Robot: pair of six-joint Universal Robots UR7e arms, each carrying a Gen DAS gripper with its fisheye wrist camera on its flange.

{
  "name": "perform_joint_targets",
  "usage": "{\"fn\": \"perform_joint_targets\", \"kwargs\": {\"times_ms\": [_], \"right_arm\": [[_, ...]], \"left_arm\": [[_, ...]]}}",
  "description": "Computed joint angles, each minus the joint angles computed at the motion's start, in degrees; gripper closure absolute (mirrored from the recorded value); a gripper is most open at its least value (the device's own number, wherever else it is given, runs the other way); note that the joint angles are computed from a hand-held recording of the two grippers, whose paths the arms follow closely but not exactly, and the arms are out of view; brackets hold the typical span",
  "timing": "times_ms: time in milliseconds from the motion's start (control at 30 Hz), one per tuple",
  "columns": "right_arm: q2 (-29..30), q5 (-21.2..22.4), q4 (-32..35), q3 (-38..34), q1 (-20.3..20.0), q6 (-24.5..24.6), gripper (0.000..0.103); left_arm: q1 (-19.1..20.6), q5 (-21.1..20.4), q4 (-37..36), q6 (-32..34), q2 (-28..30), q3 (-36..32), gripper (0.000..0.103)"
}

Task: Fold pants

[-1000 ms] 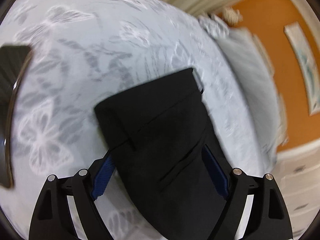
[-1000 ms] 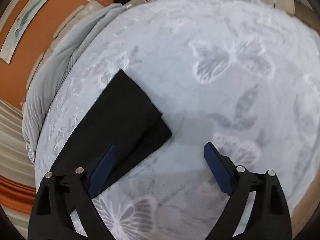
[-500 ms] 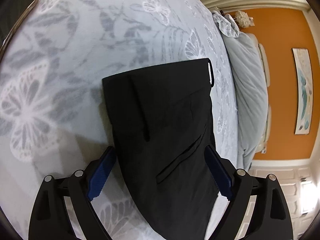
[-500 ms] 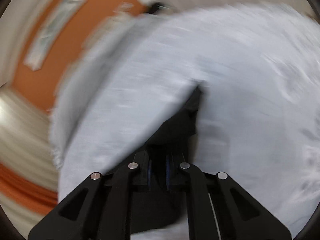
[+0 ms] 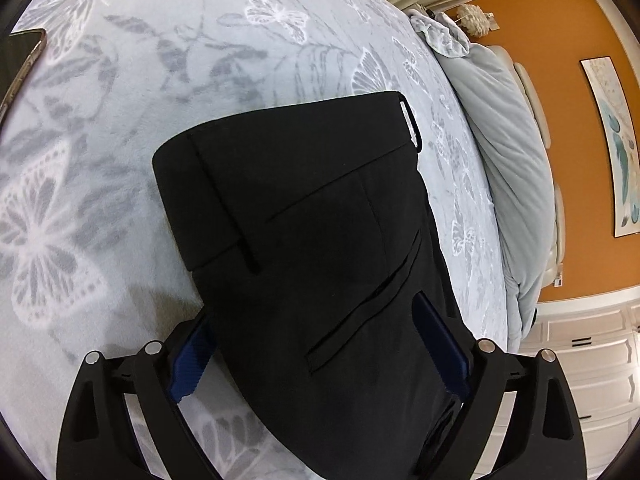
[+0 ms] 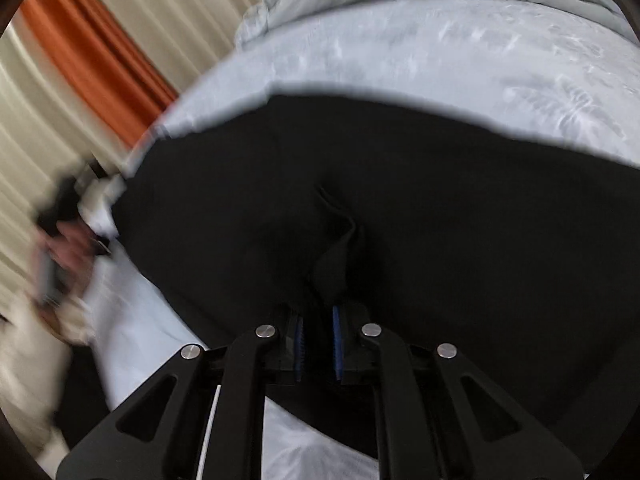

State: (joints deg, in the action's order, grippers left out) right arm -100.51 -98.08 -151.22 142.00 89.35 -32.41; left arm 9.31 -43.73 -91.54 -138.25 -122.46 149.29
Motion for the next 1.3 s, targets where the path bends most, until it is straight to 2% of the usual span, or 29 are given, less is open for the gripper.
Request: {"fn": "perform_joint_targets", "kwargs": {"times_ms": [67,200,267,300,333,367,400,433,500,600,700,767,800,833,900,933,967,1000,1033,1067,1100,1133,1167,1200,1233,1267,1300], "right_arm": [[-0.8,1.0,1.3,-0.8,0.1,2.9,0.093],[-2.2,4.8,-2.3,-0.8,1.5,3.6,0.093],[0.5,5.1,-4.2,-1.2,3.2,4.3,0.090],[1.7,4.5,-4.0,-1.0,3.1,4.1,0.083],[4.7,1.7,-2.6,-2.0,4.0,5.2,0.067],[6.4,-1.1,-2.5,-1.7,4.9,6.0,0.061],[6.4,-2.2,-4.8,-0.7,6.1,4.4,0.059],[5.8,-2.3,-4.7,-0.4,7.0,3.0,0.046],[3.6,-4.4,1.3,-2.3,9.4,3.1,0.033],[-8.4,-1.2,3.1,-2.5,7.5,-0.3,0.033],[-14.8,-3.4,4.9,-5.2,1.4,2.1,0.033],[-17.0,-6.3,7.1,-8.6,-6.6,8.6,0.036],[-17.6,-5.1,8.8,-9.8,-9.9,10.5,0.039],[-18.3,-1.5,12.5,-11.3,-15.2,12.0,0.039],[-17.3,3.0,21.0,-13.7,-21.0,10.5,0.039],[-16.7,3.4,23.3,-13.7,-21.5,9.6,0.041],[-16.2,3.2,24.9,-13.3,-21.4,8.5,0.049],[-15.7,1.2,25.7,-12.6,-20.8,6.7,0.080],[-16.9,1.5,24.6,-11.3,-20.6,6.2,0.095],[-18.9,4.1,25.8,-11.4,-20.5,6.1,0.096],[-20.6,5.3,27.2,-12.2,-18.7,6.1,0.098],[-21.0,4.1,27.2,-12.7,-17.9,5.0,0.098],[-20.6,0.6,24.9,-11.7,-17.8,3.7,0.098],[-18.9,-4.4,23.0,-10.7,-20.0,2.5,0.095],[-17.9,-6.9,23.3,-11.1,-20.3,3.4,0.093],[-17.9,-7.0,25.3,-12.6,-19.8,6.5,0.092],[-18.8,-4.8,25.1,-13.0,-20.5,7.6,0.086]], "left_arm": [[0.2,0.0,-0.1,0.3,-0.2,0.0,0.013],[0.3,0.1,-0.9,1.1,-0.5,0.3,0.013],[0.3,0.5,-2.5,2.0,-1.5,1.0,0.014],[0.1,0.7,-3.3,2.4,-2.2,1.6,0.014],[0.2,0.8,-3.9,2.8,-2.4,1.8,0.014],[0.2,0.9,-3.9,2.8,-2.3,1.8,0.014],[0.2,0.9,-3.9,2.8,-2.3,1.8,0.014],[0.1,0.9,-4.0,2.8,-2.4,1.9,0.014],[0.2,1.1,-4.8,3.7,-2.8,2.2,0.014],[-0.3,1.6,-4.8,3.4,-4.8,2.8,0.014],[-0.7,1.8,-4.5,2.4,-5.9,3.2,0.014],[-1.0,1.7,-3.7,1.5,-5.7,3.0,0.014],[-1.3,1.6,-3.2,1.0,-5.5,2.9,0.014],[-1.4,1.4,-2.9,0.7,-5.1,2.7,0.014],[-1.5,1.4,-2.7,0.0,-3.8,2.3,0.014],[-1.4,1.4,-2.7,-0.2,-3.4,2.2,0.014],[-1.4,1.4,-2.6,-0.3,-3.2,2.2,0.014],[-1.5,1.4,-2.4,-0.8,-3.0,2.1,0.014],[-1.7,1.3,-2.0,-1.1,-3.0,2.0,0.014],[-1.7,1.3,-2.0,-1.2,-2.8,2.0,0.014],[-1.6,1.3,-1.9,-1.4,-2.3,1.8,0.014],[-1.5,1.3,-2.0,-1.3,-2.0,1.7,0.014],[-1.3,1.3,-2.4,-1.1,-1.4,1.6,0.014],[-0.8,1.2,-2.8,-0.5,-0.7,1.4,0.014],[-0.6,1.0,-2.9,-0.1,-0.4,1.3,0.014],[-0.3,0.9,-3.1,0.3,0.0,1.2,0.014],[-0.2,0.8,-3.2,0.7,0.3,1.0,0.014]]}}
